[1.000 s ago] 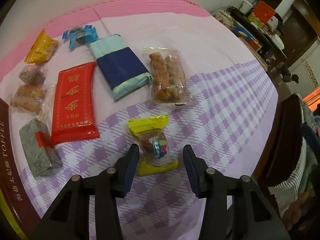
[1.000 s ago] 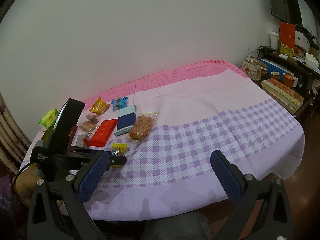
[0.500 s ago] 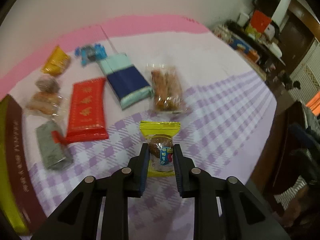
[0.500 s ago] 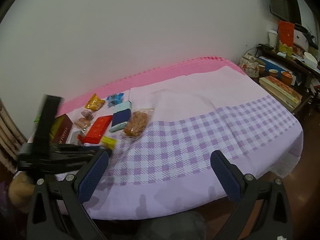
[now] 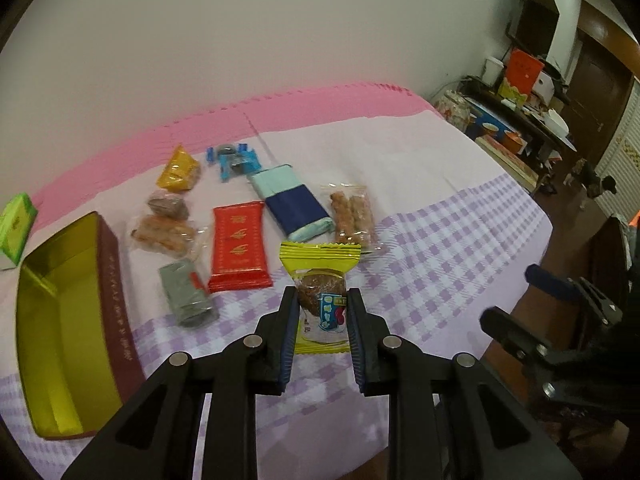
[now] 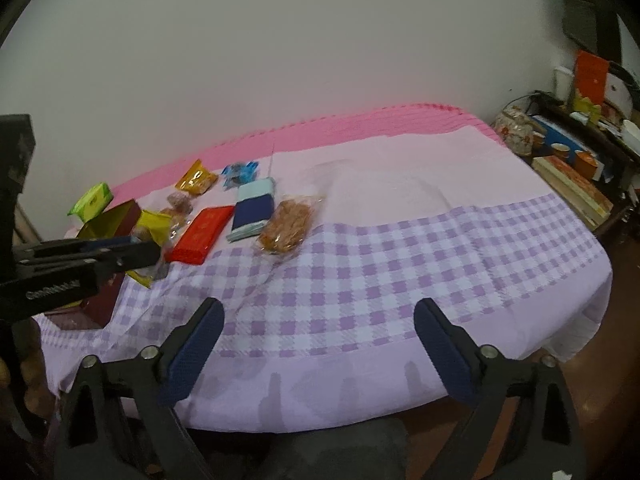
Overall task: Organize snacks
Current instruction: 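Drop the candy in the tin with left tool while right tool grasps peanut brittle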
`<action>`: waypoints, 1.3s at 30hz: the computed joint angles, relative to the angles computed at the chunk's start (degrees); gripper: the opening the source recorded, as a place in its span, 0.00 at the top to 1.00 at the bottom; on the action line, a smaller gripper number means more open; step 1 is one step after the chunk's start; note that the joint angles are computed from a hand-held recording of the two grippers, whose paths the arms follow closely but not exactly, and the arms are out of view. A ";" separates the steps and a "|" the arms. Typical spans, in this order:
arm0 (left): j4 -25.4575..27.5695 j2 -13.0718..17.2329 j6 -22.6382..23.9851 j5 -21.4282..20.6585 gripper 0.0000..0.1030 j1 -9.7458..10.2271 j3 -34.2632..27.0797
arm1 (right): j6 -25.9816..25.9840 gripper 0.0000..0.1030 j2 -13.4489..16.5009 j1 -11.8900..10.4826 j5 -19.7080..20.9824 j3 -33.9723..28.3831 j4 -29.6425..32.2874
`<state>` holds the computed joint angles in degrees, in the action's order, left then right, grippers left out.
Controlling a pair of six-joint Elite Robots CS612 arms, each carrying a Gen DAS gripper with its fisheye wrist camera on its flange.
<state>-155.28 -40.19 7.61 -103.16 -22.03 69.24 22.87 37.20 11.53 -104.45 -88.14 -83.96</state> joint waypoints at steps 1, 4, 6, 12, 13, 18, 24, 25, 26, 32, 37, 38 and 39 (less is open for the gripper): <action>-0.25 -0.21 -0.04 0.15 0.77 0.10 0.31 | -0.27 0.20 -0.25 -0.02 0.47 0.44 0.27; -0.88 -0.80 -0.60 0.56 0.77 0.53 1.11 | -0.51 0.32 -1.01 -0.17 1.77 1.85 1.07; -1.28 -1.07 -0.79 0.80 0.77 0.76 1.49 | -0.59 0.38 -1.56 -0.28 2.33 3.06 1.47; -2.69 -1.66 -1.49 1.60 0.77 1.47 2.30 | -0.07 0.40 -2.67 -0.36 2.75 5.53 1.50; -3.00 -1.76 -1.57 1.82 0.77 1.58 2.43 | -0.06 0.40 -2.81 -0.35 2.76 5.79 1.53; -4.48 -2.10 -2.22 2.50 0.77 2.35 2.77 | -0.51 0.40 -3.29 -0.05 2.52 6.70 2.04; -5.41 -2.17 -3.63 3.71 0.77 3.70 2.28 | -0.71 0.40 -4.02 0.17 2.36 8.23 1.97; -5.41 -2.05 -3.89 3.99 0.77 3.99 1.99 | -0.75 0.40 -4.23 0.19 2.36 8.73 1.74; -5.30 -1.85 -4.28 4.54 0.77 4.46 1.53 | -0.77 0.40 -4.28 0.20 2.41 8.90 1.62; -3.05 0.38 -6.97 8.17 0.77 7.02 -2.64 | 0.64 0.41 -6.08 -0.38 3.94 13.55 -0.24; 1.12 3.05 -8.29 11.33 0.76 8.60 -7.20 | 1.58 0.48 -8.43 -0.85 3.90 19.56 -1.38; 2.43 3.89 -8.66 12.25 0.76 8.91 -8.54 | 2.38 0.50 -8.86 -1.11 4.80 20.68 -1.56; 3.39 4.45 -8.95 12.63 0.76 9.12 -9.43 | 2.99 0.50 -9.17 -1.29 5.30 21.52 -1.75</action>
<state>-151.89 -35.74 -1.35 -90.53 -12.91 59.81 25.86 28.04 10.23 -99.14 -66.62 -85.71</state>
